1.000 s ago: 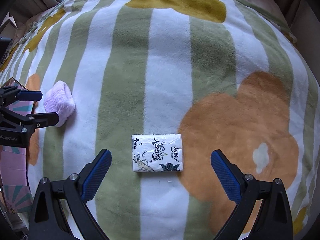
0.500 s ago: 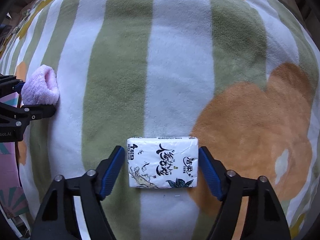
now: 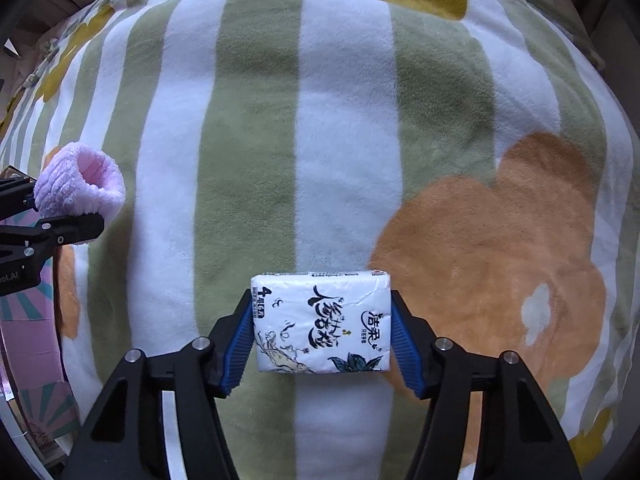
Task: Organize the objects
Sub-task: 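Carry the puff and tissue packet over the cardboard box with both tools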
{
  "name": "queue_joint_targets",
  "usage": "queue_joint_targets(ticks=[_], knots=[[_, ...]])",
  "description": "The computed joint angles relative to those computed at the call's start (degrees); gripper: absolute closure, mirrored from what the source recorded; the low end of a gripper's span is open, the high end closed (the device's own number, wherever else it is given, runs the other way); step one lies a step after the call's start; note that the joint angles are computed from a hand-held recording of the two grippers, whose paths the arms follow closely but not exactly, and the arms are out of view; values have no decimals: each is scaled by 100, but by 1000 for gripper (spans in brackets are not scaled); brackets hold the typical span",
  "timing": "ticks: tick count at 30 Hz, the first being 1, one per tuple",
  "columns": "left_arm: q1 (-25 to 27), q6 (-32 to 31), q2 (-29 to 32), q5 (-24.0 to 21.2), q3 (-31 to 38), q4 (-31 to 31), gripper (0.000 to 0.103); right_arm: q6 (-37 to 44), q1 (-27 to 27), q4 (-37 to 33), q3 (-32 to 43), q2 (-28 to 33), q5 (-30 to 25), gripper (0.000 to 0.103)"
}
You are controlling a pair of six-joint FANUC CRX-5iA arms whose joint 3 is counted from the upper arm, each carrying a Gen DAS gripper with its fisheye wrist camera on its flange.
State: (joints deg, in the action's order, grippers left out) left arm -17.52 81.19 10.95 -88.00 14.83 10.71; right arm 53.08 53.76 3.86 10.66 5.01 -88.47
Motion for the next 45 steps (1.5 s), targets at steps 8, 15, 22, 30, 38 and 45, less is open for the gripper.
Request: queue_joint_targets(ticks=[8,15,22,30,38,45], knots=[[127,390,-456,41,239,156,59,-334,378,338,550,-260,-440,45],[182,986,-1321,44,200,-40,59,-926,919,655,1678,129,-872,45],[420,1747,-2167,-221,55,-91,59,-1364,1656,1132,2122,155,-1164,45],[255,2137,-3028,-169,-336,-542,59,-1876,2490,1662,1794,-82,-1207,45],[363,2175,-3283,-345,-448,-586,59,-1910,2741,1746,1752,-110,-1227,45],[716,2051,-3463,-511,-518,-460,59,-1547,2785,1695,2127,144,-1156,45]])
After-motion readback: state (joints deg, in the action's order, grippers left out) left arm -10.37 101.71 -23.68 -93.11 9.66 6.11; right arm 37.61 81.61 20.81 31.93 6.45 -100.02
